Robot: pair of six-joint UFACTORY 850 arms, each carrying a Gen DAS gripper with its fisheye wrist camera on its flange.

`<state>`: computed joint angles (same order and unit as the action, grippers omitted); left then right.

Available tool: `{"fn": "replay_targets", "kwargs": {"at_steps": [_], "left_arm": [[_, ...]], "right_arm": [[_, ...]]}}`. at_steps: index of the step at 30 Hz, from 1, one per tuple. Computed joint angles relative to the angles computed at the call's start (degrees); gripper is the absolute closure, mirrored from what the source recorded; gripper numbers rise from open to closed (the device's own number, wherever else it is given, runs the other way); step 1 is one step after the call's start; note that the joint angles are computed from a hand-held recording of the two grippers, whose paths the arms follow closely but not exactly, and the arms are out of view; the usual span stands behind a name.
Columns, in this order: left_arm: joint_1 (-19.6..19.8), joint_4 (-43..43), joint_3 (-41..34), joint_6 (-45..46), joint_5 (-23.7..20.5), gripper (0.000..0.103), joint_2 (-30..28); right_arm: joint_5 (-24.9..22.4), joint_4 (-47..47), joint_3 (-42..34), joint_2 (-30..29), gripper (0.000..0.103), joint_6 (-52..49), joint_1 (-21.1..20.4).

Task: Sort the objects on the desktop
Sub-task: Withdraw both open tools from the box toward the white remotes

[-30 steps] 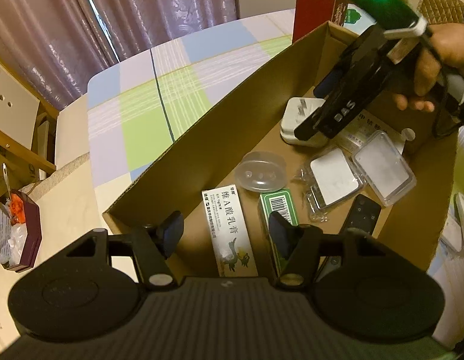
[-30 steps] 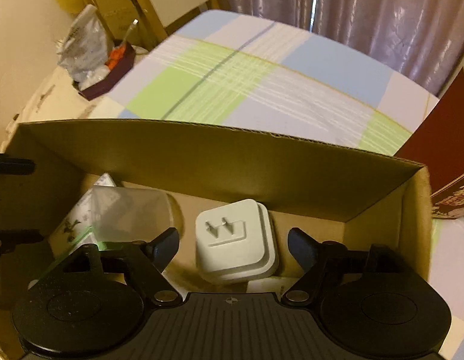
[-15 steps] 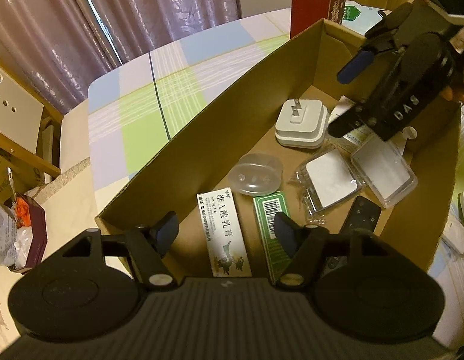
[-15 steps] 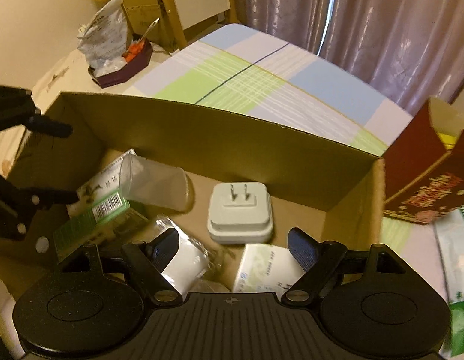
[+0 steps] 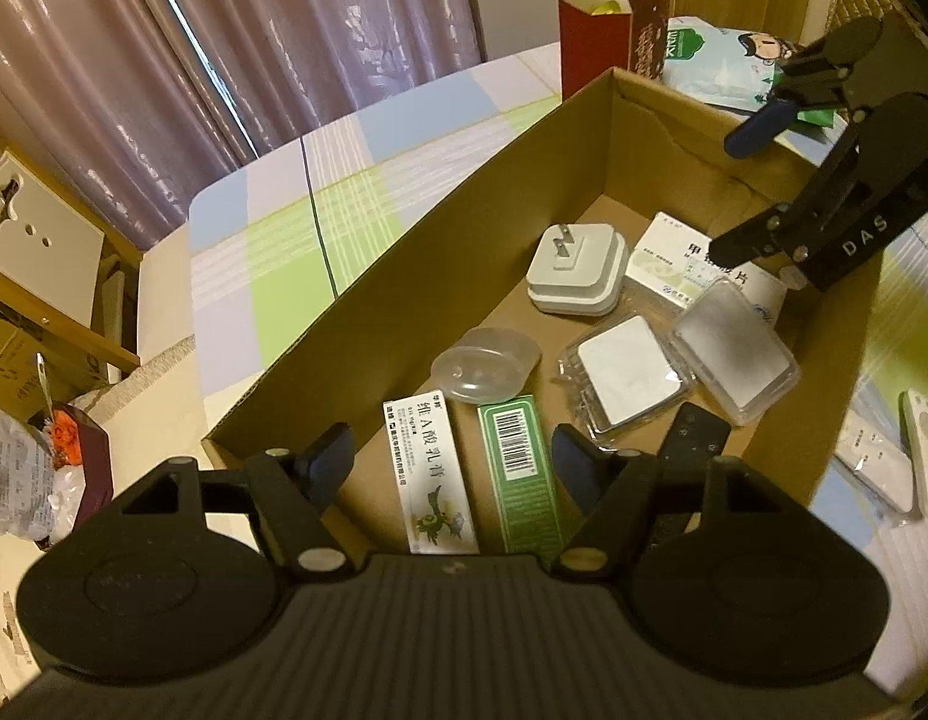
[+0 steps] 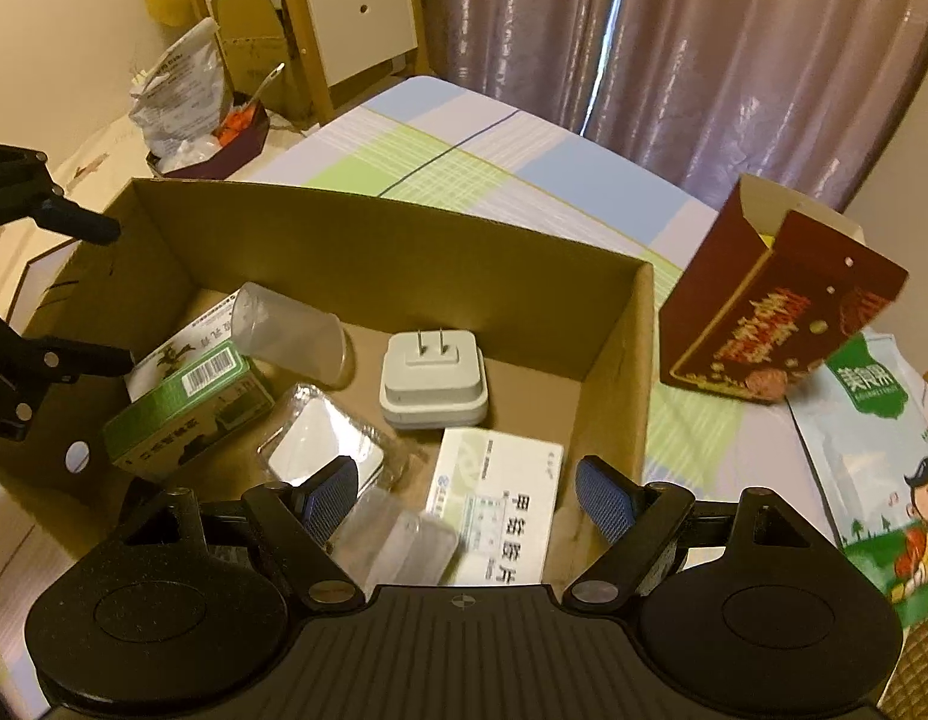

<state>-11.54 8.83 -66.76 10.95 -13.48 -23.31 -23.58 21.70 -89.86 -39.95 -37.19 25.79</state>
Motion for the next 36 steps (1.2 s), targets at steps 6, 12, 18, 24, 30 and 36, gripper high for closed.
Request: {"fn": "replay_targets", "kwargs": {"at_steps": [6,12,18,24,30,36], "left_arm": [[-1.2,6.0,2.2,-6.5,0.7,0.028,2.5],[-2.3,14.9,4.9,-16.0,1.2,0.028,5.4],[-3.4,23.6,7.3,-25.8,1.2,0.027,8.6],[-4.7,30.9,10.4,-34.4,1.1,0.027,12.2],[-6.5,37.3,14.6,-42.7,1.9,0.024,16.9],[-9.1,49.1,19.4,-56.7,2.5,0.024,21.9]], "right_arm": [[1.8,3.4,4.3,3.4,0.020,-2.4,-0.3],[4.1,10.9,8.4,7.3,0.020,-7.8,-0.8],[5.3,16.7,12.3,11.0,0.020,-12.6,-1.4],[6.3,25.8,17.5,15.4,0.020,-21.0,-2.0],[6.4,41.2,23.8,20.8,0.020,-33.9,-4.0],[5.1,47.3,29.9,26.1,0.020,-37.5,-6.5]]}}
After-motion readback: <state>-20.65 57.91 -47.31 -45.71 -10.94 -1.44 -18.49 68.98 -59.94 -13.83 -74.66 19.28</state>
